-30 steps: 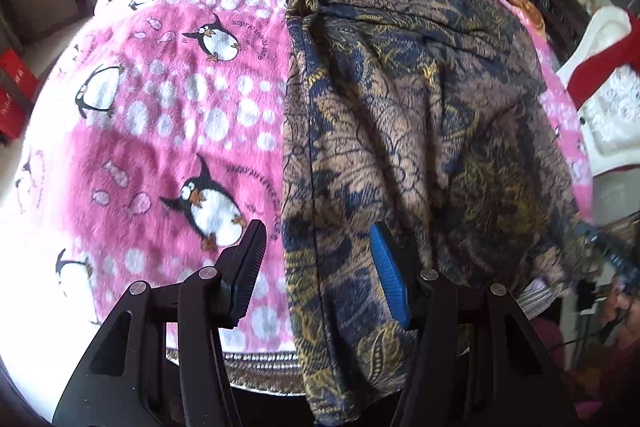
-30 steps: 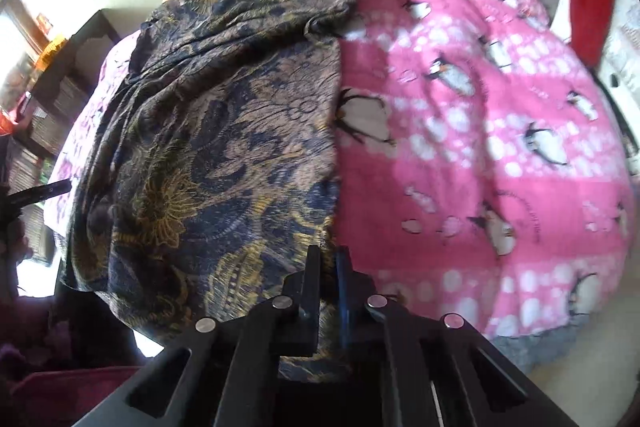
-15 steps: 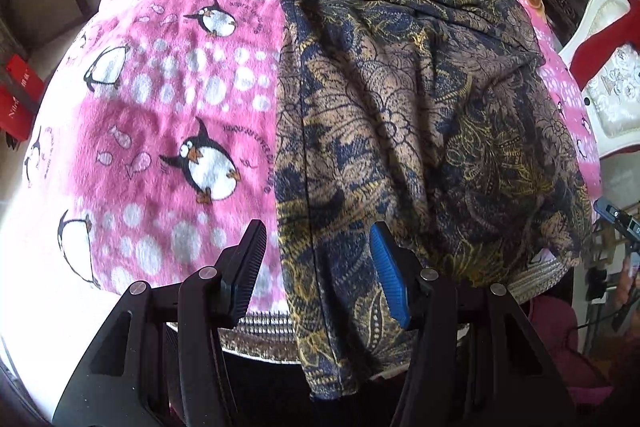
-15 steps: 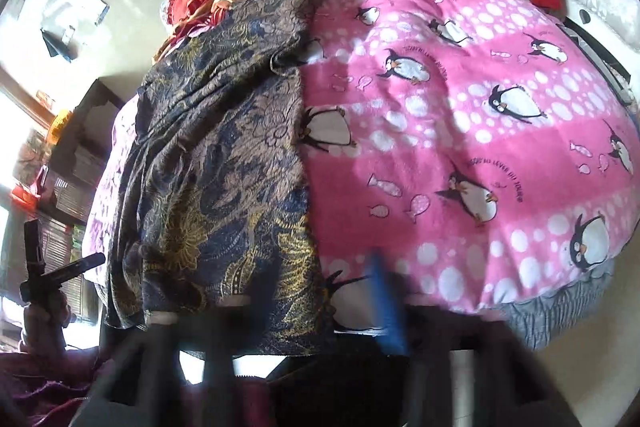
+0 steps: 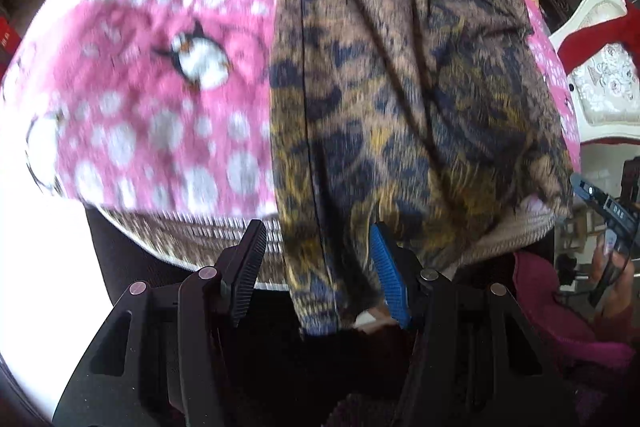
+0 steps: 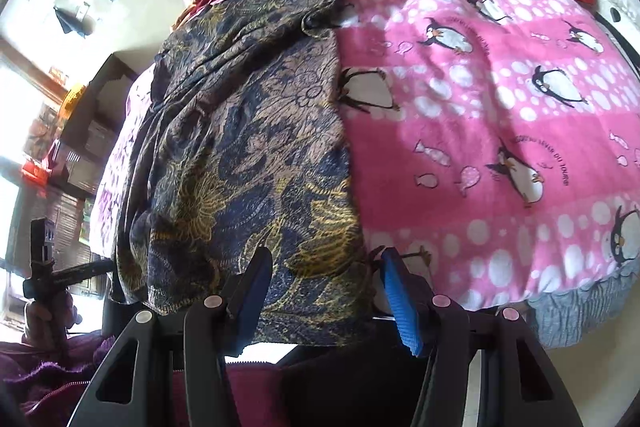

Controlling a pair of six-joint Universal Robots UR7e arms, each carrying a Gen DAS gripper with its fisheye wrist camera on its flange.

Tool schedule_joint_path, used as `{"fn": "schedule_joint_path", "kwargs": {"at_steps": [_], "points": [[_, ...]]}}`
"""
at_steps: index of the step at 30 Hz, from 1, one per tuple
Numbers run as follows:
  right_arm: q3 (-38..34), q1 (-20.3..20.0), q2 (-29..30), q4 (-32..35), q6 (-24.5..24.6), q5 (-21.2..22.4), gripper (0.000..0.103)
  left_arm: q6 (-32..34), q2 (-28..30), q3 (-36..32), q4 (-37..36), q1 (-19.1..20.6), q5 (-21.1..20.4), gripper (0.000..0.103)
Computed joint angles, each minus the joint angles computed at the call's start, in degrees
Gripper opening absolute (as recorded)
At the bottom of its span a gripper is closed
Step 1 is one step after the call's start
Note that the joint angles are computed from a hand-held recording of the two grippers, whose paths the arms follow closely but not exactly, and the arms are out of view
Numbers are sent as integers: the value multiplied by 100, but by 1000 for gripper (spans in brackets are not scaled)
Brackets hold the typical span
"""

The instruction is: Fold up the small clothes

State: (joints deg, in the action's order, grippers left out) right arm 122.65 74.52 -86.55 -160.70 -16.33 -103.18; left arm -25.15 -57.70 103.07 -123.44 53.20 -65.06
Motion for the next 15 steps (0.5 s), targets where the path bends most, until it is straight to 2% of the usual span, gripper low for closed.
{"fn": "schedule_joint_path", "kwargs": {"at_steps": [6,10,12,13,15], "points": [[-22,-24,36,76,-32,53,54,-33,30,44,-131,16,-13,54],[-51,-8,83,91,-62,23,54,97,121,-10,-207,66,-198,73],[-44,-9,96,79,-64,19,54,163,189,-83,-97,36,-163,73],[-35,-5,105,56,-71,8,54,217,216,-111,-39,12,-137,73],[-16,4,120,25,-129,-14,54,416,256,-159,28,5,-321,47]]}}
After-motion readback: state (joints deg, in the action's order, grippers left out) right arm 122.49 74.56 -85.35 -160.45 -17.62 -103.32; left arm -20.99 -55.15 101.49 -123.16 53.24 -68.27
